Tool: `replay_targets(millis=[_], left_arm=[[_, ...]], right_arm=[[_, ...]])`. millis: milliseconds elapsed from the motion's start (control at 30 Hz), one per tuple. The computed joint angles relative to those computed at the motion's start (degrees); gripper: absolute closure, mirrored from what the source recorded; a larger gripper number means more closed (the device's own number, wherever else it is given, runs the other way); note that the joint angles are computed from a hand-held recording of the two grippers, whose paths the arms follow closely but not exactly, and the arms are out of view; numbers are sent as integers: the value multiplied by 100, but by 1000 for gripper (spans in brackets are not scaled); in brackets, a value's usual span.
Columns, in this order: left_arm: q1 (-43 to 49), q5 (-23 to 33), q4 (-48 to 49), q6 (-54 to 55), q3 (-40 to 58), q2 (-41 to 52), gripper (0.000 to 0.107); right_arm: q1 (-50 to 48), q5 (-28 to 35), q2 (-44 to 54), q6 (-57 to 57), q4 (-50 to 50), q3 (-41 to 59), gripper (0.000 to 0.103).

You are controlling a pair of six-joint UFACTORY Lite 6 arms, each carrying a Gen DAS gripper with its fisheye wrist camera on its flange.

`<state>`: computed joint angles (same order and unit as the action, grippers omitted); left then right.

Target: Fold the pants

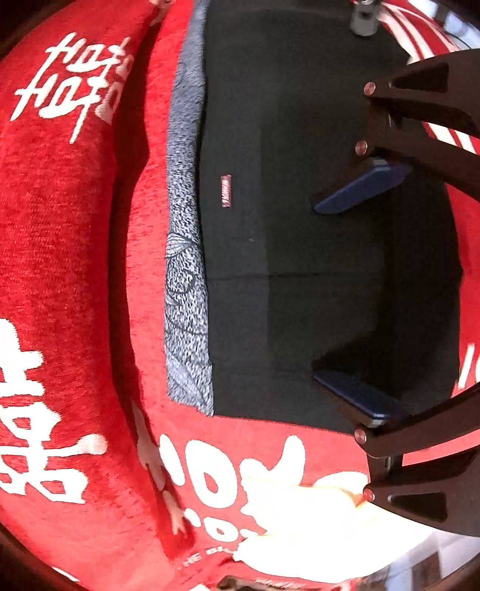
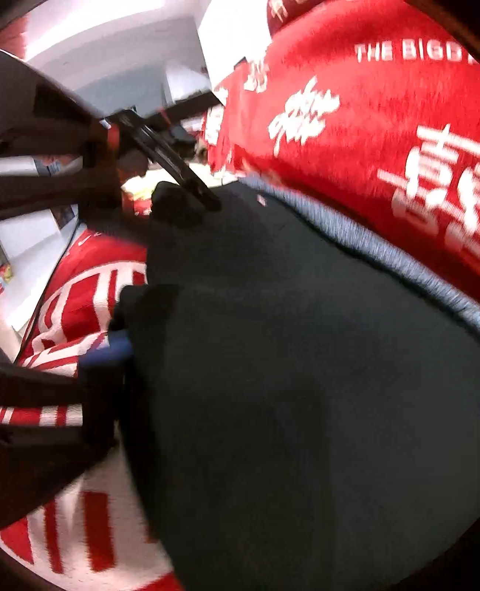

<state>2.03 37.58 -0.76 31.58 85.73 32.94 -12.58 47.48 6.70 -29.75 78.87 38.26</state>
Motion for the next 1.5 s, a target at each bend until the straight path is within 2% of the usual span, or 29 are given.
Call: replay_targets(millis=[100, 200, 300, 400, 433, 467, 500, 567, 633, 700, 767, 833, 900, 967, 1000, 1167, 1267, 1433, 1500], left_arm=[[247, -30, 172, 286, 10, 13, 19], [579, 94, -190, 829, 90, 128, 18], [630, -144, -124, 954, -211, -38, 14], [538, -119, 268, 563, -377, -261, 14], [481, -107, 448, 380, -446, -362, 14], [418, -78, 589, 220, -520, -489, 15], [347, 19, 490, 257, -651, -732, 15], [215, 182, 112, 484, -895, -1145, 15], [-127, 383, -446, 755, -1292, -1651, 15], [-667, 357, -823, 613, -1724, -1944, 15], [-1183, 331, -1049, 229, -1944, -1914, 15], [-1758, 137, -1296, -25, -2288, -1855, 15], [-2368, -272, -758, -705, -2927, -1993, 15], [-2472, -843, -605, -973, -3668, -2481, 15], [-2422, -877, -708, -833, -3782, -2560, 15], [-2177, 147, -641, -960, -2794, -2162, 16], [-2204, 173, -816, -1128, -1900, -1825, 16], [-2695, 87, -721, -2086, -105, -252, 16], [-2896, -55, -237, -2723, 329, 333, 16]], right_arm=[[-14, 142, -605, 296, -403, 107, 94], [132, 62, -1181, 822, -870, -132, 94], [455, -305, -964, 921, -894, -543, 94], [329, -134, -1017, 773, -727, -708, 90], [227, 97, -1066, 1024, -1059, -620, 87], [168, 268, -1120, 1256, -1373, -529, 78], [101, 450, -1245, 1535, -1789, -424, 74], [-185, 774, -1717, 1929, -2656, -152, 74], [-447, 849, -1971, 2188, -3472, 302, 74], [-623, 704, -1728, 2257, -4120, 920, 74], [-774, 550, -1081, 2126, -4456, 1502, 74], [-828, 385, -616, 2009, -4716, 1754, 74], [-751, 250, -367, 2132, -5183, 1615, 77], [-1145, 91, -890, 1598, -4708, 959, 77], [-1252, 158, -995, 1501, -4598, 822, 77], [-1422, 663, -994, 1615, -4723, 1257, 77], [-1352, 609, -372, 1406, -4720, 2174, 77], [-1047, 469, 1405, 1422, -4912, 3871, 77], [-979, 464, 1773, 1403, -5037, 4195, 77]])
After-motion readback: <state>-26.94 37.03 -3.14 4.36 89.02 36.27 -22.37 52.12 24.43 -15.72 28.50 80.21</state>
